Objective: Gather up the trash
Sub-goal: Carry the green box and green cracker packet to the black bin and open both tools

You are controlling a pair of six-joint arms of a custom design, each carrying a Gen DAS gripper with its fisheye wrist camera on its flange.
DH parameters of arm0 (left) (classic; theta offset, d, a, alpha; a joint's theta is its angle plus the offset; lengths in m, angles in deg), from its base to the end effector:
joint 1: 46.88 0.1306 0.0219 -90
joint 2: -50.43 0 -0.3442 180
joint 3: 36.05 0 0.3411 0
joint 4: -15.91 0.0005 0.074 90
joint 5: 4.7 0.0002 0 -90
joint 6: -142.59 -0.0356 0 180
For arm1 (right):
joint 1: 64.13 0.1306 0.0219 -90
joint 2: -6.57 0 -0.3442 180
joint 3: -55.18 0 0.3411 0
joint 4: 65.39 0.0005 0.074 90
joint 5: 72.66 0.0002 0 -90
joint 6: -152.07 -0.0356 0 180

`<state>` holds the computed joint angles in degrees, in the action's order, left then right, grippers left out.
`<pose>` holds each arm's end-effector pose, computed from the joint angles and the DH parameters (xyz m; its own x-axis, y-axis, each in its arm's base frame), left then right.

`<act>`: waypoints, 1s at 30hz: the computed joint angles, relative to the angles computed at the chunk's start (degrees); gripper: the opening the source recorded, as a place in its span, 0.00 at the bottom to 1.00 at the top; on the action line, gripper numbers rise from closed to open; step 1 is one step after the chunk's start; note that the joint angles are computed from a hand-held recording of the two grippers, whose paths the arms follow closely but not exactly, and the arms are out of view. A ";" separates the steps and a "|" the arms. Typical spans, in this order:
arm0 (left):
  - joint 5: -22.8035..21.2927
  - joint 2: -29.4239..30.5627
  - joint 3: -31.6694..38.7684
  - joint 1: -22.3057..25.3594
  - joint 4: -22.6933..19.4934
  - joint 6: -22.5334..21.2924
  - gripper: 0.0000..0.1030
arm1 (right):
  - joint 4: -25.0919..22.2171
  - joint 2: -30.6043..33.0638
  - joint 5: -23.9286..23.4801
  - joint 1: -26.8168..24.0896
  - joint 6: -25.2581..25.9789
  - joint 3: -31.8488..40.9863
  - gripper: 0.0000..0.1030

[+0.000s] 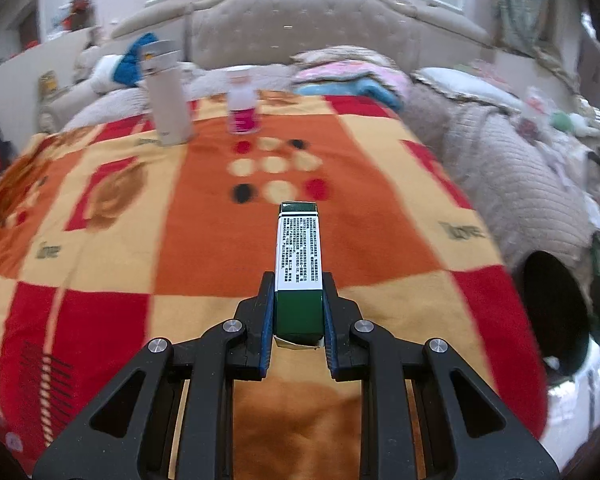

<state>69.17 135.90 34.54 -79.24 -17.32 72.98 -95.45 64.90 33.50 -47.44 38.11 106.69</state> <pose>0.3399 -0.2043 0.3055 -0.7140 0.0562 -0.6979 0.1160 0.9925 -0.0388 0.2581 0.0665 0.3179 -0.5507 0.2421 -0.7988 0.1762 0.9692 0.1722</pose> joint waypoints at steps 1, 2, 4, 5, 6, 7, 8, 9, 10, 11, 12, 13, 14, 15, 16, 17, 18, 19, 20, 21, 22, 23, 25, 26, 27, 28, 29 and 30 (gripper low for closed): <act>1.10 -0.10 0.15 -0.95 0.55 -0.55 0.18 | -1.32 -0.81 0.61 -1.61 -0.93 -0.29 0.40; 2.98 -0.22 0.25 -2.00 1.60 -1.44 0.18 | -2.20 -1.44 0.59 -3.00 -1.44 -0.42 0.40; 6.29 0.22 0.95 -3.88 3.35 -3.10 0.18 | -3.27 -3.77 -0.98 -6.44 -1.82 -1.49 0.40; 8.17 0.77 1.47 -4.98 4.53 -3.99 0.18 | -3.58 -4.39 -1.61 -7.68 -1.56 -1.70 0.40; 10.98 1.76 2.28 -5.82 5.34 -4.99 0.18 | -4.00 -5.14 -2.35 -9.03 -0.93 -1.97 0.40; 12.71 2.87 3.16 -6.77 6.04 -5.78 0.18 | -4.59 -5.89 -2.82 -10.18 -0.15 -2.24 0.40; 13.53 3.84 4.00 -7.53 6.55 -6.36 0.18 | -4.87 -6.35 -3.30 -11.03 0.49 -2.42 0.40; 14.49 5.09 5.03 -8.48 7.16 -7.14 0.18 | -5.31 -6.86 -3.91 -12.09 1.19 -2.60 0.40; 15.09 6.32 6.03 -9.44 7.65 -7.68 0.18 | -5.70 -7.29 -4.35 -13.12 1.68 -2.76 0.40; 15.97 7.82 7.25 -10.28 7.94 -8.00 0.18 | -5.89 -7.69 -4.63 -13.75 1.82 -3.03 0.40; 16.98 9.26 8.44 -10.86 8.05 -7.97 0.18 | -5.93 -7.94 -5.06 -14.60 1.97 -3.23 0.40; 18.87 10.89 9.72 -11.23 8.42 -7.74 0.18 | -5.77 -7.92 -5.71 -15.67 2.31 -3.36 0.40; 19.46 11.84 10.51 -11.51 8.50 -7.59 0.18 | -5.45 -7.54 -6.46 -16.68 2.75 -3.40 0.40; 20.20 13.13 11.65 -11.83 8.59 -7.64 0.18 | -5.08 -7.07 -6.68 -17.25 3.01 -3.47 0.40; 21.32 14.46 12.88 -12.02 8.58 -7.92 0.18 | -4.83 -6.53 -6.73 -17.66 3.36 -3.39 0.40; 21.67 15.24 13.66 -12.36 8.50 -8.17 0.18 | -4.52 -5.74 -6.72 -18.09 3.98 -3.26 0.40; 22.21 16.11 14.54 -12.57 8.30 -8.71 0.18 | -4.25 -5.13 -6.99 -18.52 4.41 -3.23 0.41; 23.26 17.10 15.49 -12.73 8.00 -9.09 0.18 | -3.97 -4.54 -7.72 -19.15 4.80 -3.20 0.41; 24.44 18.23 16.50 -12.86 7.70 -9.32 0.18 | -3.67 -3.88 -8.24 -19.74 5.18 -3.18 0.41; 24.94 19.19 17.34 -13.05 7.43 -9.55 0.18 | -3.45 -3.12 -8.41 -20.24 5.53 -3.09 0.41; 25.14 19.66 17.71 -13.18 7.31 -9.75 0.18 | -3.27 -2.85 -8.80 -20.69 5.79 -3.17 0.41; 25.69 20.44 18.49 -13.17 6.97 -9.97 0.18 | -2.75 -2.21 -9.36 -21.30 6.07 -3.18 0.41; 26.50 21.67 19.69 -13.14 6.52 -10.07 0.18 | -2.02 -0.47 -9.65 -22.19 6.51 -2.90 0.41; 26.83 22.17 20.11 -13.03 6.26 -10.05 0.18 | -1.75 0.59 -9.80 -22.64 6.69 -2.67 0.41; 27.22 22.48 20.31 -12.95 5.89 -10.11 0.18 | -1.44 1.48 -10.37 -23.21 6.83 -2.52 0.41; 27.45 22.65 20.48 -12.78 5.65 -10.21 0.18 | -1.22 2.18 -10.58 -23.59 6.96 -2.38 0.41; 27.62 22.88 20.69 -12.76 5.41 -10.33 0.18 | -1.14 2.56 -10.54 -23.69 7.04 -2.34 0.41; 27.43 23.03 20.87 -12.82 5.11 -10.34 0.18 | -1.05 3.16 -10.41 -23.70 7.10 -2.21 0.41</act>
